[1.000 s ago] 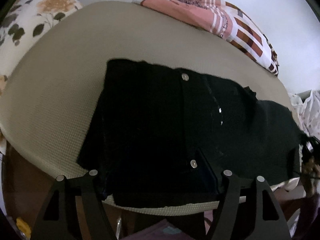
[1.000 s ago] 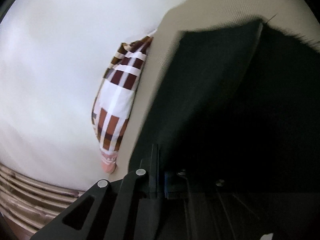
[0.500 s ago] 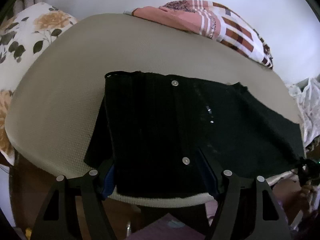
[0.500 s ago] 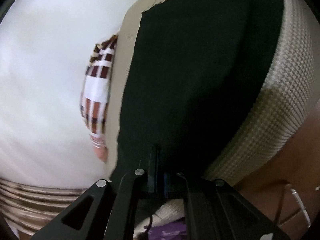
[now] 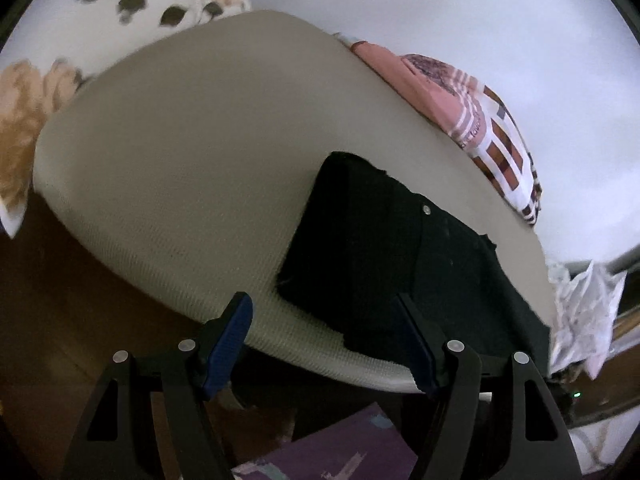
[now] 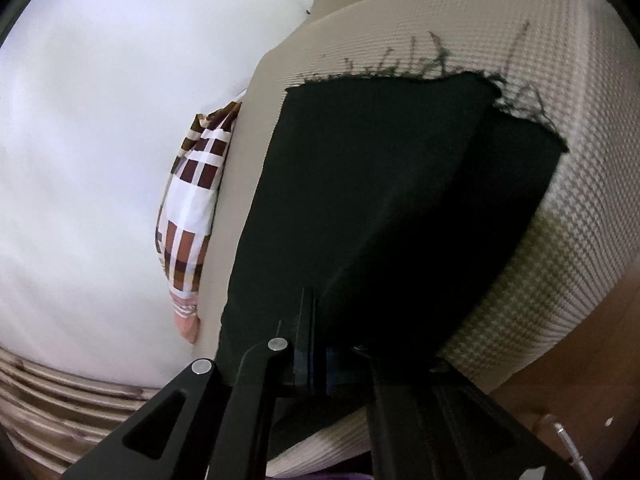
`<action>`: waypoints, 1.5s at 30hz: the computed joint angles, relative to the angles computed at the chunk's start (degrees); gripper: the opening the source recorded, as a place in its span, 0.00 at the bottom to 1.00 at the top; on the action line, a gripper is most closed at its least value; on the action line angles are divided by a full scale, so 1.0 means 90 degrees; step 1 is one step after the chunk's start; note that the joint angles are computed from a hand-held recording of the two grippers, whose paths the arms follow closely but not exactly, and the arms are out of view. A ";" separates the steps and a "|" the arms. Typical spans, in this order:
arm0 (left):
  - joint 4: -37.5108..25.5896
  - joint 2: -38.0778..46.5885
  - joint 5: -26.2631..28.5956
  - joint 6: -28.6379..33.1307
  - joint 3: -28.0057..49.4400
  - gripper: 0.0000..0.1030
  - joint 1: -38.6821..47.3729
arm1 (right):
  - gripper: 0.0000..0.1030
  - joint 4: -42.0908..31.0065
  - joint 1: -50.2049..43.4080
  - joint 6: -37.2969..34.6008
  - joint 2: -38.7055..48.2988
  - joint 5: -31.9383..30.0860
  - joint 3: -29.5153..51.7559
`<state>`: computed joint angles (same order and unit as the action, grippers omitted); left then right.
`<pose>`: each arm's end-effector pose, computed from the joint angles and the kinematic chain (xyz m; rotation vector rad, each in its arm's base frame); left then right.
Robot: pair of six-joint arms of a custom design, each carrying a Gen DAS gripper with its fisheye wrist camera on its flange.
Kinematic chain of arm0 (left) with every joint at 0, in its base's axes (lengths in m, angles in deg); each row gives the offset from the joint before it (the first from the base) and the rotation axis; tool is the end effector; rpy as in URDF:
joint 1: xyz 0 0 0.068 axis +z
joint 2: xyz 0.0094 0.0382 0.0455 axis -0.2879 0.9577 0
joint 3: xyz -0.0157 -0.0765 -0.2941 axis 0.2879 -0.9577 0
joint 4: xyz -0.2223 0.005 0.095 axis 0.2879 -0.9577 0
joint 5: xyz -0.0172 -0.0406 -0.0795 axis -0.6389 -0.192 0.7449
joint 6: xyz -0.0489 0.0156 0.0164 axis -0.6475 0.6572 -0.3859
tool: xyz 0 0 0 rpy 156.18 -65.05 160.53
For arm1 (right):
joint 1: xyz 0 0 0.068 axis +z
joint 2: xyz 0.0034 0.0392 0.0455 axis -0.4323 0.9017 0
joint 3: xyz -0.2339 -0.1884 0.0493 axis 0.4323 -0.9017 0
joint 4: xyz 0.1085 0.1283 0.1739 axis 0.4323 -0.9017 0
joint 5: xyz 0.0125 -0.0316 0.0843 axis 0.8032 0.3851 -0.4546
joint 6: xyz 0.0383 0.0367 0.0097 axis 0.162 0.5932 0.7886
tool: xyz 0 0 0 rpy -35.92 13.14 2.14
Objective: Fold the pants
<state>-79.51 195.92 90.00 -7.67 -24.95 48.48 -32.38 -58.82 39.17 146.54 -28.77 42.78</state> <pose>0.1254 0.2224 0.0750 -0.9508 2.3708 -0.4388 0.3933 -0.2220 -0.0464 0.7784 2.3054 1.2203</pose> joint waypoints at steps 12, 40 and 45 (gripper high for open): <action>0.0185 0.0598 -0.0322 0.0027 -0.0093 0.30 -0.1249 | 0.01 0.0098 -0.0085 0.0451 0.0183 -0.0272 0.0053; 0.1351 0.0384 -0.1597 -0.0366 -0.0172 0.29 -0.1580 | 0.06 0.0051 -0.0286 0.0574 0.0380 -0.0629 0.0349; 0.1479 0.0244 -0.1565 -0.0553 -0.0201 0.24 -0.1565 | 0.05 0.0162 -0.0352 0.0798 0.0366 -0.0429 0.0473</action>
<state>-66.20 198.12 75.92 -12.65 -26.76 34.39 -30.93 -61.99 46.35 149.83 -32.62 47.04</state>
